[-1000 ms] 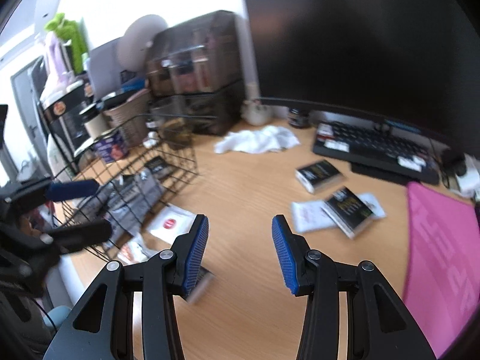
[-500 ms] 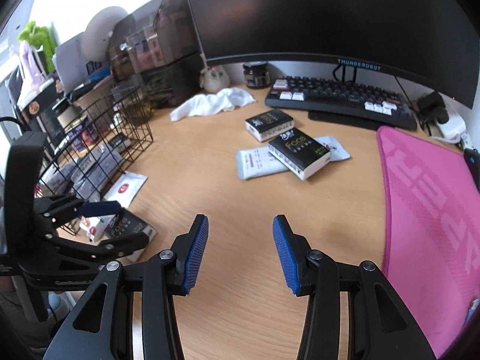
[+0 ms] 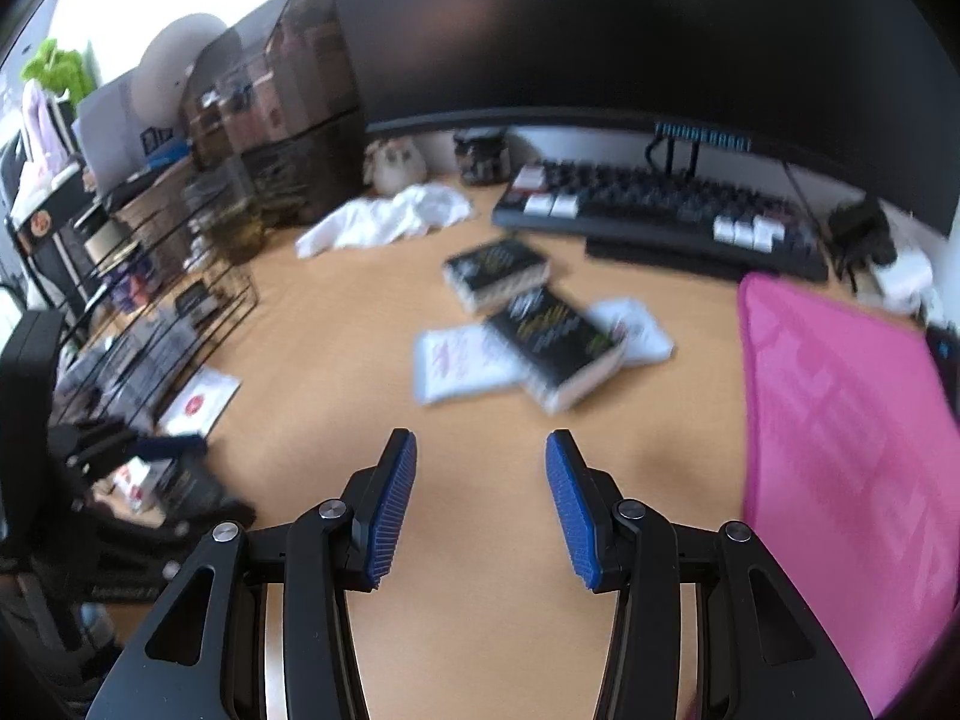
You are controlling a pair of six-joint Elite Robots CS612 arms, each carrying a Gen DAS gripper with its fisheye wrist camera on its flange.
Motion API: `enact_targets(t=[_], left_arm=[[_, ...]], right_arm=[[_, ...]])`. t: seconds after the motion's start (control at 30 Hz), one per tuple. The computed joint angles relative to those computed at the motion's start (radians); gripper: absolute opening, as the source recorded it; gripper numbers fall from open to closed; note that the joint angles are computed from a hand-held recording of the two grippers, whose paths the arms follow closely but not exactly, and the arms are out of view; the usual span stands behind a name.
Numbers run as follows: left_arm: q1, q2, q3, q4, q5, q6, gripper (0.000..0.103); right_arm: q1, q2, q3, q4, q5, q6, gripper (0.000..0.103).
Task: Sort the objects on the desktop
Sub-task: 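Grasp a black Face pack with the left gripper while the right grasps another Face pack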
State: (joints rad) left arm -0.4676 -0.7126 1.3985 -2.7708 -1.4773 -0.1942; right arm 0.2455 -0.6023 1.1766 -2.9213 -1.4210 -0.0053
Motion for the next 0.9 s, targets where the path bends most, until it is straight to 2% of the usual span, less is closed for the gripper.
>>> enact_targets(t=[0.07,0.37,0.57,0.63,0.8,0.9], left_arm=[[0.001,0.010,-0.020,0.007,-0.007,0.006,0.070],[0.006,0.060,-0.122,0.054,-0.034,0.025,0.070],[0.004,0.079,-0.157,0.065,-0.044,0.054,0.070],[0.004,0.077,-0.153,0.063,-0.049,0.058,0.070],[0.003,0.056,-0.112,0.044,-0.061,0.060,0.070],[-0.001,0.041,-0.083,0.032,-0.056,0.063,0.070]], right_arm=[[-0.004,0.024,-0.052,0.028,-0.003,-0.011,0.059],[-0.004,0.116,-0.233,0.144,-0.041,-0.078,0.059],[-0.011,0.152,-0.302,0.227,-0.014,-0.076,0.059],[-0.013,0.143,-0.289,0.236,0.004,-0.070,0.052],[-0.008,0.090,-0.188,0.196,-0.019,-0.080,0.026],[-0.008,0.052,-0.111,0.184,-0.014,-0.079,0.021]])
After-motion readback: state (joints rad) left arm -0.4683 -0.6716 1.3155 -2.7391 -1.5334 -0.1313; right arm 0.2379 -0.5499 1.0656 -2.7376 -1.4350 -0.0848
